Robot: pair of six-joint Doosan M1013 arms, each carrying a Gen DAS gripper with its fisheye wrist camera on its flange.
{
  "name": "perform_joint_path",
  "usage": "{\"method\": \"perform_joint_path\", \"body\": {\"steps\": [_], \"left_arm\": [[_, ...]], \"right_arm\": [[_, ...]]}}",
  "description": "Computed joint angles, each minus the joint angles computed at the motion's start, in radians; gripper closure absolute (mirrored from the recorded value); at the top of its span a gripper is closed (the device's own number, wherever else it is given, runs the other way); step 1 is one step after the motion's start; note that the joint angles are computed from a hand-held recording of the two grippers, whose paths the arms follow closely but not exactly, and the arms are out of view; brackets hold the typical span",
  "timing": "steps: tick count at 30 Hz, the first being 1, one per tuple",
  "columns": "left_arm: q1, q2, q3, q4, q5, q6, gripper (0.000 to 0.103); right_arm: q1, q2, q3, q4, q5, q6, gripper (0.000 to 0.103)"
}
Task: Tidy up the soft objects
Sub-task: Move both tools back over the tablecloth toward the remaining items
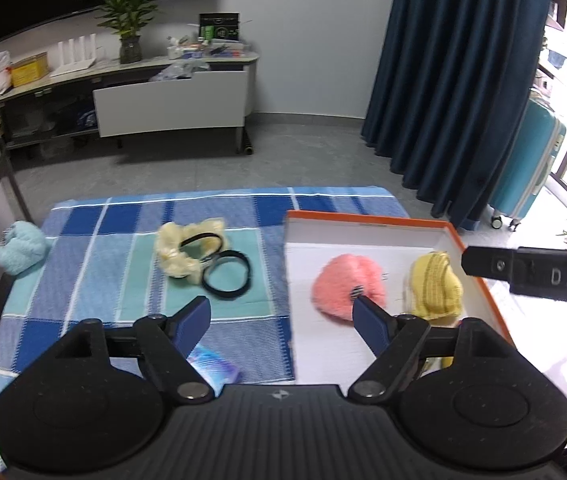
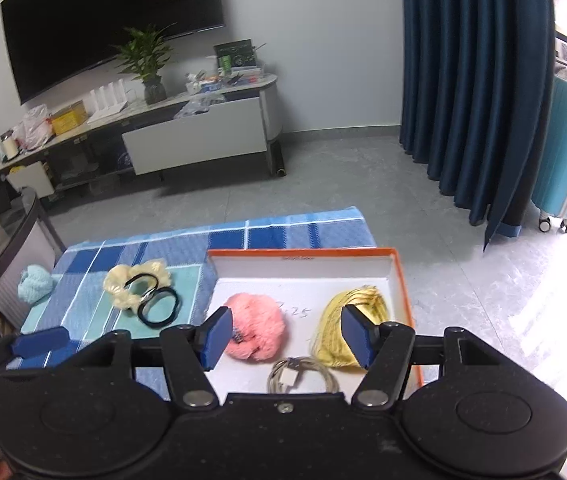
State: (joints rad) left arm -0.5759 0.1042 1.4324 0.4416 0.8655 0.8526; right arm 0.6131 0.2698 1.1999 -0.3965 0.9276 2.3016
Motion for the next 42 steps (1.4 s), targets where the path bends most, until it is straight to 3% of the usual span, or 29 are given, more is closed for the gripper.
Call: {"method": "perform_joint_path", "body": {"steps": [15, 42], "left_arm": [[0.028, -0.048, 0.051, 0.049, 0.025, -0.072, 0.022], [0.151, -0.091, 0.123, 0.08, 0.072, -0.116, 0.019]], "right_arm": [[0.04, 0.034, -0.037, 0.06, -0.018, -0.056, 0.03], [0.084, 0.13, -0.138, 0.189, 0.022, -0.182, 0.029]]}}
